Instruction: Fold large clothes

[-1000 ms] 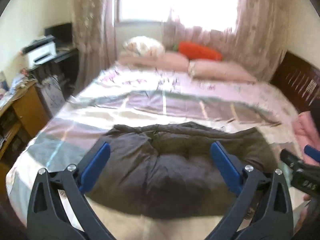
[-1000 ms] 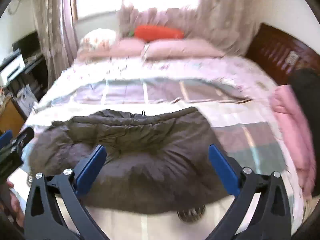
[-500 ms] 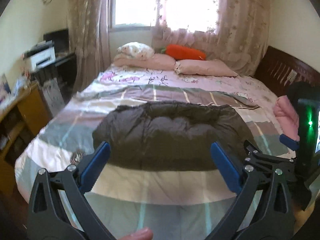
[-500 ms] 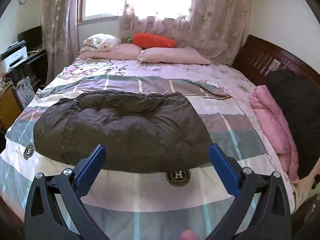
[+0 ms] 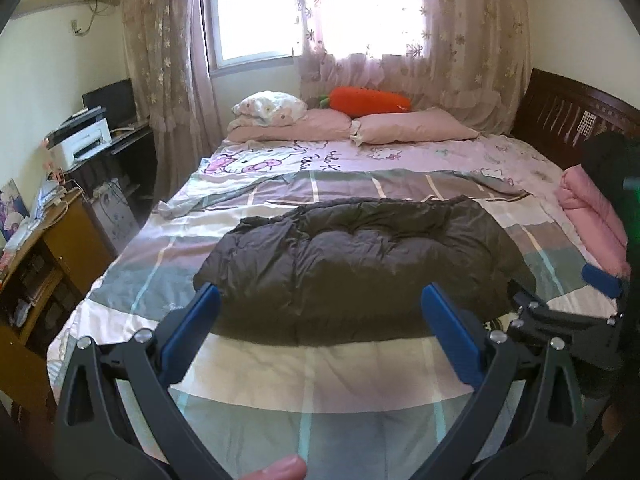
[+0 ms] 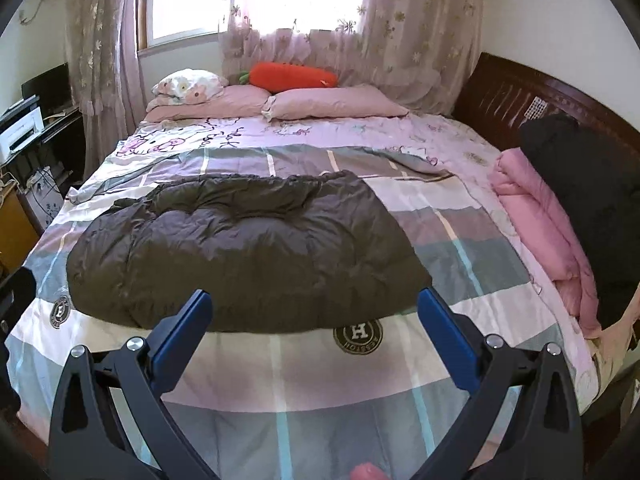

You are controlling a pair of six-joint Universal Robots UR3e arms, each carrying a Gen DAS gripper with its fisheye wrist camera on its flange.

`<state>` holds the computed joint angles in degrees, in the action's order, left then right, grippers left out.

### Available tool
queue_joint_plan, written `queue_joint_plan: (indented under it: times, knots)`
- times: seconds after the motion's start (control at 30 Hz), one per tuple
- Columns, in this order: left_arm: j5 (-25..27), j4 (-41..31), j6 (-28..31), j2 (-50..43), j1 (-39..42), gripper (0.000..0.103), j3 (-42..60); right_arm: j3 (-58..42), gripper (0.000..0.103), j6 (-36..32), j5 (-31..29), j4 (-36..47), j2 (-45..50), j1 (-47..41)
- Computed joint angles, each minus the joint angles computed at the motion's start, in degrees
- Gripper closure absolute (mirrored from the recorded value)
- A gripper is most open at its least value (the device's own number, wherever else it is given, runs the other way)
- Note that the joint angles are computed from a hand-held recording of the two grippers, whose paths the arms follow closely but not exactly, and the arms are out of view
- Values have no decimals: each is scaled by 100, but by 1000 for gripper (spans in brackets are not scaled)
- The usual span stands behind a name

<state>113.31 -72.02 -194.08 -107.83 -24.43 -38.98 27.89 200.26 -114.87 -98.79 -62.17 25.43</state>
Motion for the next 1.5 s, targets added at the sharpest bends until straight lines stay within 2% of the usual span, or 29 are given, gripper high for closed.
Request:
queue_joint_plan:
  times: [1.5]
  knots:
    - [-22, -49, -42, -54, -72, 2, -39, -161, 1, -76, -131, -17, 124, 161]
